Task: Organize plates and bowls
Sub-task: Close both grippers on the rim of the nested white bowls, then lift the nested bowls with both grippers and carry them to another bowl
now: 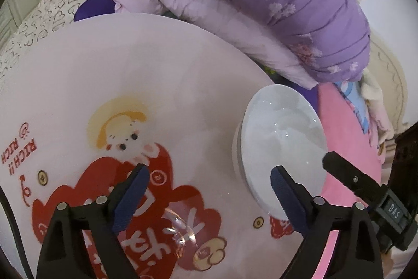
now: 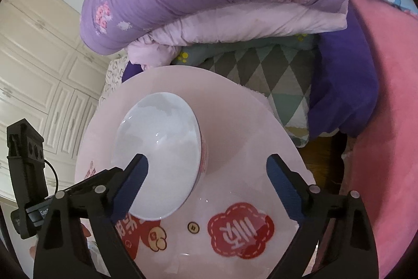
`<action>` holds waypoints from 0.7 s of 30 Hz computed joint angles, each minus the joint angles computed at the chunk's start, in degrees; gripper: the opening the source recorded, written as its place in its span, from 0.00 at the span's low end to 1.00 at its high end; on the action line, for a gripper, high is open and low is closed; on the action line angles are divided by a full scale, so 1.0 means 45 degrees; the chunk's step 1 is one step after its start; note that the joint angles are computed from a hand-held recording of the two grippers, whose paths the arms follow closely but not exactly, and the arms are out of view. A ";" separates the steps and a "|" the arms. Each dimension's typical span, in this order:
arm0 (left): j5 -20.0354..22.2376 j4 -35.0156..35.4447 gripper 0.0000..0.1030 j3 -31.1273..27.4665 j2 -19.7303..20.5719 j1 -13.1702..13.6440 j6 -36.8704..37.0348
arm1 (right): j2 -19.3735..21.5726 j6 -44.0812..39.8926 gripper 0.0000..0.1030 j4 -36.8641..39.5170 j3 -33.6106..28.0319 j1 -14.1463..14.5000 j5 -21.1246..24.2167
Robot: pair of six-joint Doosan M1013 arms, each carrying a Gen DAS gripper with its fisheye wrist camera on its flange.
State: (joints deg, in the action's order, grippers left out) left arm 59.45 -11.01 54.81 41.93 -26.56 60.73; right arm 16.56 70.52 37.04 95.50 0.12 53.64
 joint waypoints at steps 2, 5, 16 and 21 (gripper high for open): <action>0.0185 -0.0030 0.83 -0.0352 0.0261 -0.0036 -0.0023 | 0.0122 0.0058 0.85 -0.0056 -0.0077 0.0034 0.0070; 0.0374 -0.0272 0.69 -0.0689 0.0540 -0.0043 0.0069 | 0.0281 0.0071 0.74 -0.0037 -0.0170 0.0050 0.0234; 0.0293 -0.1563 0.12 -0.1289 0.1224 0.0050 0.0348 | 0.0342 0.0094 0.11 -0.0328 -0.0212 0.0318 0.0196; 0.0000 -0.1618 0.12 -0.0772 0.0929 0.0025 0.0374 | 0.0148 0.0350 0.11 -0.0585 -0.0059 0.0395 0.0188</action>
State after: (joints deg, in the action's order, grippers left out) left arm 59.44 -18.29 51.34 46.11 -26.45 62.42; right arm 17.23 72.10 34.41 95.23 1.90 54.48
